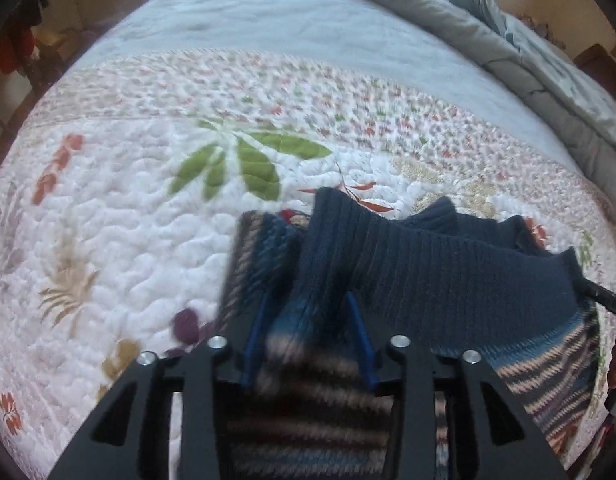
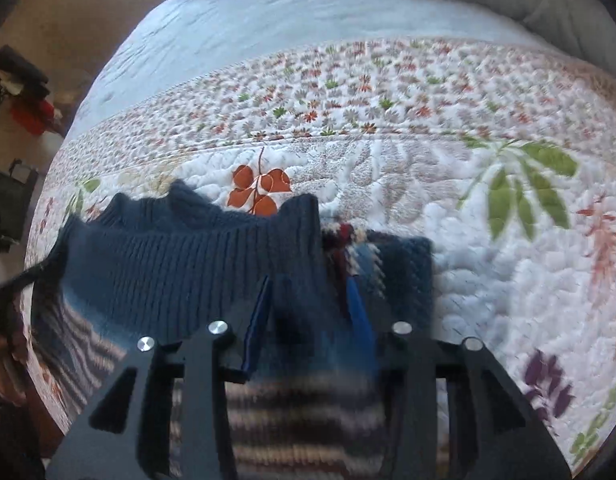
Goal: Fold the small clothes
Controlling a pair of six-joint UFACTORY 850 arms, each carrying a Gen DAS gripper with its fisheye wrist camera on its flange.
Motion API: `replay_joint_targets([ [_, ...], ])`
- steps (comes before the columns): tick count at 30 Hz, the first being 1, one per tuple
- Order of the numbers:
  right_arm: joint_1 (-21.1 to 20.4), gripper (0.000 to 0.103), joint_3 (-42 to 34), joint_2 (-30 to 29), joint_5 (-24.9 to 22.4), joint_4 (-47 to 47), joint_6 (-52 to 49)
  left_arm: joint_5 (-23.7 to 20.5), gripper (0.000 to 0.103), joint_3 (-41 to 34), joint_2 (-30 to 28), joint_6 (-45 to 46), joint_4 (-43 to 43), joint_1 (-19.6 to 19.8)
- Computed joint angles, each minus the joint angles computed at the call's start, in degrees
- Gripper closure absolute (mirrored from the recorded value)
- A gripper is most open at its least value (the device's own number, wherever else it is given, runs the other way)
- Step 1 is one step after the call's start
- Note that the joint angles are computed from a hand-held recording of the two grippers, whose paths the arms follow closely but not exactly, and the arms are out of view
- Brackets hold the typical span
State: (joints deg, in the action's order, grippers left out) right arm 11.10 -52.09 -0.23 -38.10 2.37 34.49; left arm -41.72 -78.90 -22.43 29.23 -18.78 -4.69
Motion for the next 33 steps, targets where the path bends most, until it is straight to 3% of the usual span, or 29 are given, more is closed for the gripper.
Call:
replay_joint_targets([
  [2, 0.3, 0.057, 2.1, 3.7, -0.6, 2.6, -2.6, -0.2, 0.047, 1.4, 1.9, 1.4, 0.2, 1.4],
  [12, 7.1, 0.052, 17.3, 26.8, -7.1, 10.1, -0.9, -5.0, 0.046, 14.1, 10.7, 14.9, -3.9, 12.0],
  [18, 12.4, 0.052, 20.9, 28.7, -5.7, 11.1, 0.7, 0.3, 0.04, 20.4, 15.2, 19.2, -4.1, 11.9],
  [20, 13.0, 0.059, 20.5, 27.2, -5.8, 10.4, 1.7, 0.7, 0.041, 20.8, 15.5, 18.7, -3.6, 11.6],
  [21, 13.1, 0.066, 20.1, 25.7, -6.2, 10.0, 2.3, 0.7, 0.043, 20.9, 15.6, 18.5, -3.3, 11.7],
  [22, 13.0, 0.068, 20.0, 24.8, -6.2, 9.8, 2.6, 1.1, 0.053, 20.7, 15.3, 17.5, -2.4, 11.6],
  [23, 12.6, 0.074, 20.0, 24.3, -5.6, 11.0, 2.0, 1.4, 0.056, 20.6, 15.1, 16.6, -1.5, 11.4],
  [28, 11.8, 0.084, 20.2, 26.2, -6.2, 12.2, 2.1, -2.0, 0.084, 18.4, 13.8, 13.6, -1.5, 12.3],
  [33, 10.2, 0.09, 19.9, 31.4, -8.9, 13.0, 2.8, -4.8, 0.09, 18.3, 15.3, 14.4, -1.4, 12.9],
])
